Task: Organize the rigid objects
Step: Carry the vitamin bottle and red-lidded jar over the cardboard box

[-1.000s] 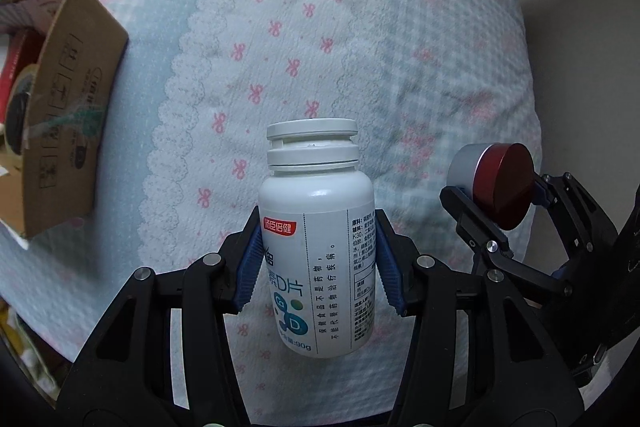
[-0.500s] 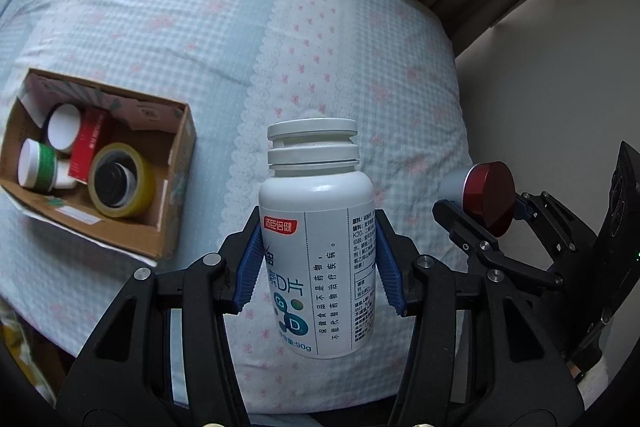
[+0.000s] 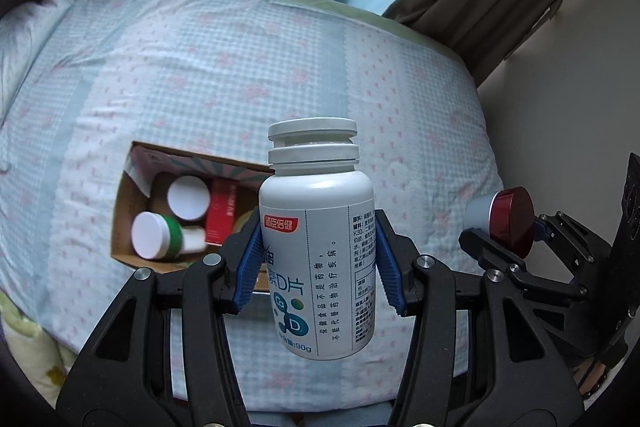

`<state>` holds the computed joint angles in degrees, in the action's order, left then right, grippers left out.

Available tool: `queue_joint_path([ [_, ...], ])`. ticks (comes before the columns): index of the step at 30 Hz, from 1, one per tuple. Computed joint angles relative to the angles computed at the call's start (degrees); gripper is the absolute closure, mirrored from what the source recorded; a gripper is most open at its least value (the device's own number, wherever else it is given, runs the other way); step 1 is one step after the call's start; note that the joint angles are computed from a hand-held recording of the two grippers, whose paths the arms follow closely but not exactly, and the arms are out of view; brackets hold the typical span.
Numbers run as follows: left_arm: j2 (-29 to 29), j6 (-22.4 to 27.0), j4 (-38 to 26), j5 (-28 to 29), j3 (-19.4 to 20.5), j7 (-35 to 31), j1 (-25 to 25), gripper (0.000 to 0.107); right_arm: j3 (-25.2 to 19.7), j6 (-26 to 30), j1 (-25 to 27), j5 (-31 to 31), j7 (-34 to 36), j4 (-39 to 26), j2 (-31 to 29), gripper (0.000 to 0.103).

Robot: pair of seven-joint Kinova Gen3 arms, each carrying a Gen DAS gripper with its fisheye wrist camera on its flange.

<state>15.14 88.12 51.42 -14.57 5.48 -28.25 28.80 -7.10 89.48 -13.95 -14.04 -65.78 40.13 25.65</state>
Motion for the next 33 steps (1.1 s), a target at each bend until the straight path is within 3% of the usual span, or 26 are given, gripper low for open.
queue_joint_path([
  [8,-7.69,-7.11,15.41,7.8,-0.13,-14.88,-11.14,0.06,1.11,-2.58,-9.8,4.7,-17.19,2.68,0.79,0.053],
  [16,-7.57,-16.0,27.05,14.61,-0.43,-27.93,-17.79,0.06,1.9,-4.66,-16.15,10.05,-30.45,4.33,5.43,0.053],
  [26,-3.4,-24.46,36.18,18.31,-0.39,-35.63,-19.56,0.06,2.16,-3.72,-17.49,11.45,-37.38,1.48,14.25,0.053],
  [33,-0.6,-27.05,37.88,13.64,0.06,-38.09,-16.38,0.06,2.41,-1.55,-17.58,11.35,-37.97,-1.87,18.78,0.053],
])
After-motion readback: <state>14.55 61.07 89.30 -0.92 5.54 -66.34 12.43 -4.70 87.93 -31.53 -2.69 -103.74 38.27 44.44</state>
